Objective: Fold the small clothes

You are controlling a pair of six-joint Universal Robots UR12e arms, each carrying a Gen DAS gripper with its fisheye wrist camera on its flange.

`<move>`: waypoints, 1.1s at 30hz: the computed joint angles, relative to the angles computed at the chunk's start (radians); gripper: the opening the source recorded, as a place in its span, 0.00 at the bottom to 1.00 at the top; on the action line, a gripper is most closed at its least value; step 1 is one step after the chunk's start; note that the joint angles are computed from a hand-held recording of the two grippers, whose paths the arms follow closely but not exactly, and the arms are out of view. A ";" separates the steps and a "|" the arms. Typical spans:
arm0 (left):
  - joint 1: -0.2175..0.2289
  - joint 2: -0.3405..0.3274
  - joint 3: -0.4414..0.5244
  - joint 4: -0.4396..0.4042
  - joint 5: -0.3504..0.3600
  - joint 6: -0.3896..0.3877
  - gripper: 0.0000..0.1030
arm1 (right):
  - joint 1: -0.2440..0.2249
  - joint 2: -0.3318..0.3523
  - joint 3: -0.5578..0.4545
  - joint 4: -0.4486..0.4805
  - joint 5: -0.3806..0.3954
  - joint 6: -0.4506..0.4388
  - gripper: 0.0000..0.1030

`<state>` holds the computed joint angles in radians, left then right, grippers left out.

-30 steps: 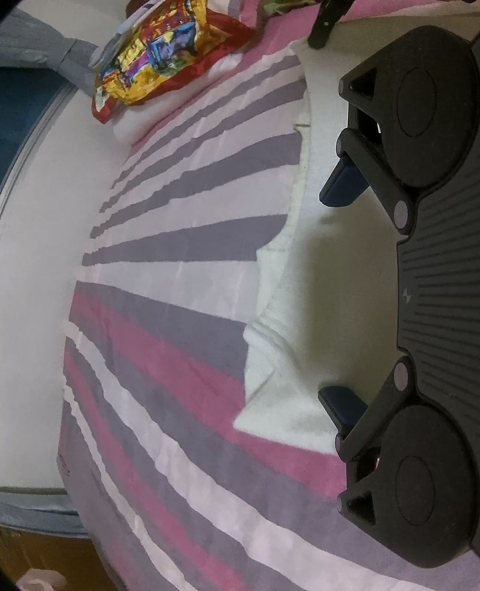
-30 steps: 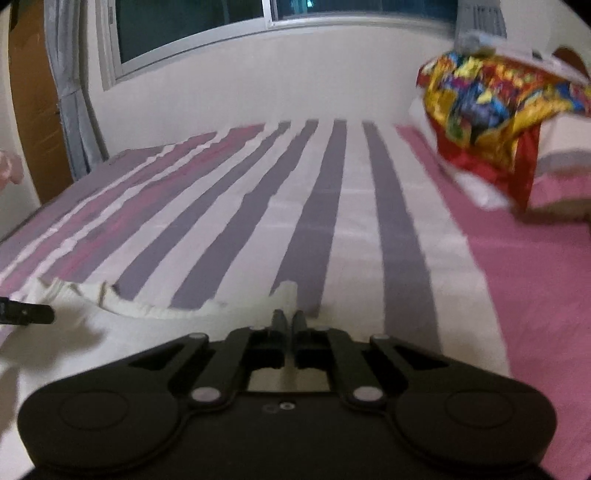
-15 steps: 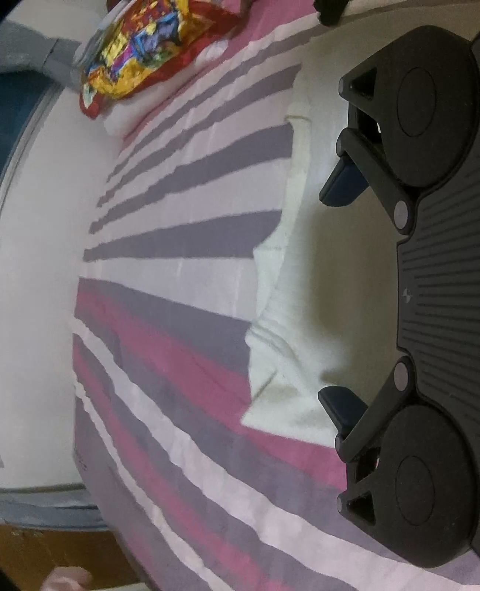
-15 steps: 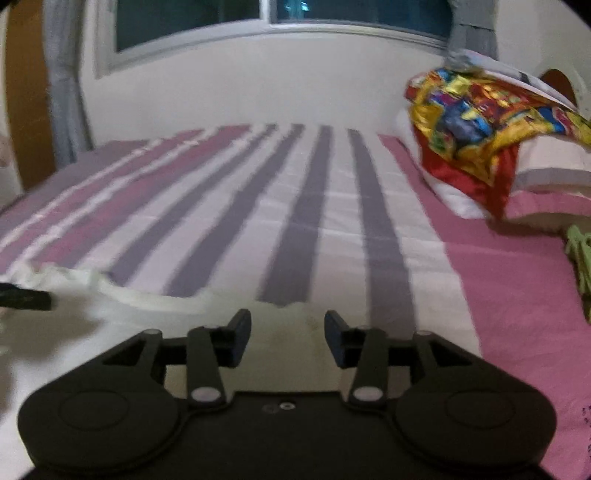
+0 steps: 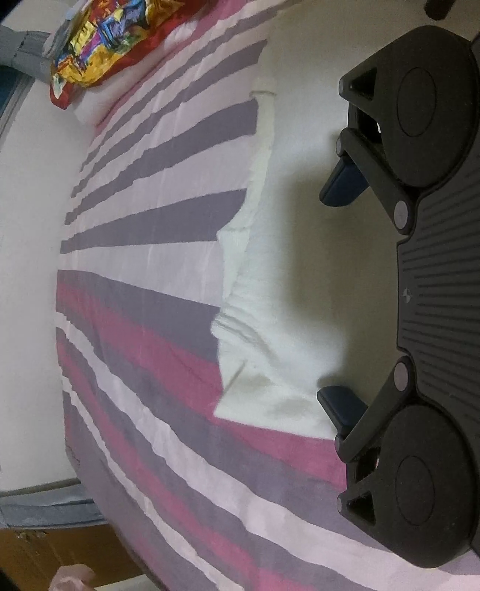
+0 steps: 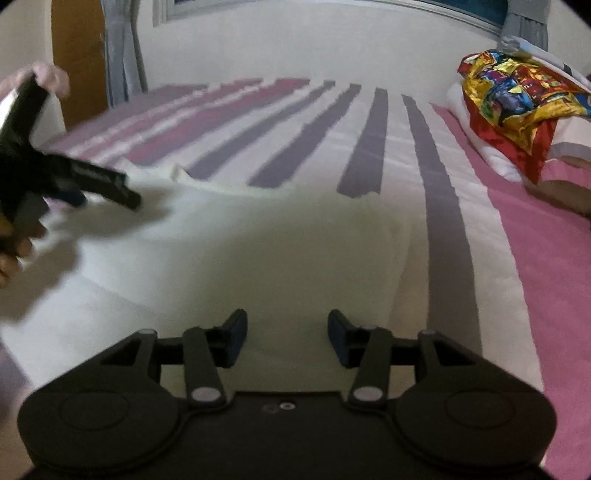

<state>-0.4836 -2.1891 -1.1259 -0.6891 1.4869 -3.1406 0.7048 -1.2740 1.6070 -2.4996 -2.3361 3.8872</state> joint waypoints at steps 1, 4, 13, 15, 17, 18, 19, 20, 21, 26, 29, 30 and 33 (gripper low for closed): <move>0.002 0.011 -0.014 0.002 -0.007 0.001 1.00 | 0.006 0.001 0.002 -0.023 0.002 -0.011 0.47; 0.008 0.056 -0.078 0.013 -0.038 0.015 1.00 | 0.024 0.008 -0.012 0.001 -0.004 -0.037 0.51; 0.024 0.196 -0.325 0.107 -0.034 0.141 1.00 | 0.055 -0.023 0.021 0.137 0.018 0.090 0.53; 0.029 0.215 -0.344 0.098 -0.045 0.141 1.00 | 0.059 -0.026 0.018 0.156 0.025 0.098 0.54; 0.040 0.232 -0.350 0.074 -0.067 0.125 1.00 | 0.060 -0.029 0.012 0.177 0.039 0.113 0.54; 0.047 0.238 -0.350 0.065 -0.079 0.109 0.99 | 0.061 -0.031 0.008 0.187 0.043 0.120 0.54; 0.054 0.244 -0.352 0.067 -0.090 0.084 0.99 | 0.061 -0.032 0.005 0.194 0.047 0.126 0.54; 0.060 0.248 -0.354 0.072 -0.091 0.063 1.00 | 0.062 -0.033 0.002 0.189 0.047 0.131 0.55; 0.066 0.251 -0.353 0.077 -0.091 0.039 1.00 | 0.065 -0.034 0.005 0.156 0.043 0.131 0.56; 0.095 0.254 -0.322 -0.009 -0.119 -0.038 1.00 | 0.068 -0.020 -0.003 -0.001 0.053 0.102 0.67; 0.126 0.273 -0.337 -0.098 -0.221 -0.160 1.00 | 0.073 -0.003 -0.024 -0.027 0.066 0.069 0.67; 0.135 0.280 -0.349 -0.116 -0.256 -0.203 1.00 | 0.075 0.001 -0.027 -0.040 0.070 0.063 0.67; 0.160 0.304 -0.403 -0.112 -0.364 -0.327 1.00 | 0.077 0.008 -0.031 -0.064 0.091 0.071 0.67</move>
<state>-0.3237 -1.8852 -1.5286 -0.8013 1.1225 -3.4672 0.7813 -1.2665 1.5764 -2.5633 -2.2456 3.9580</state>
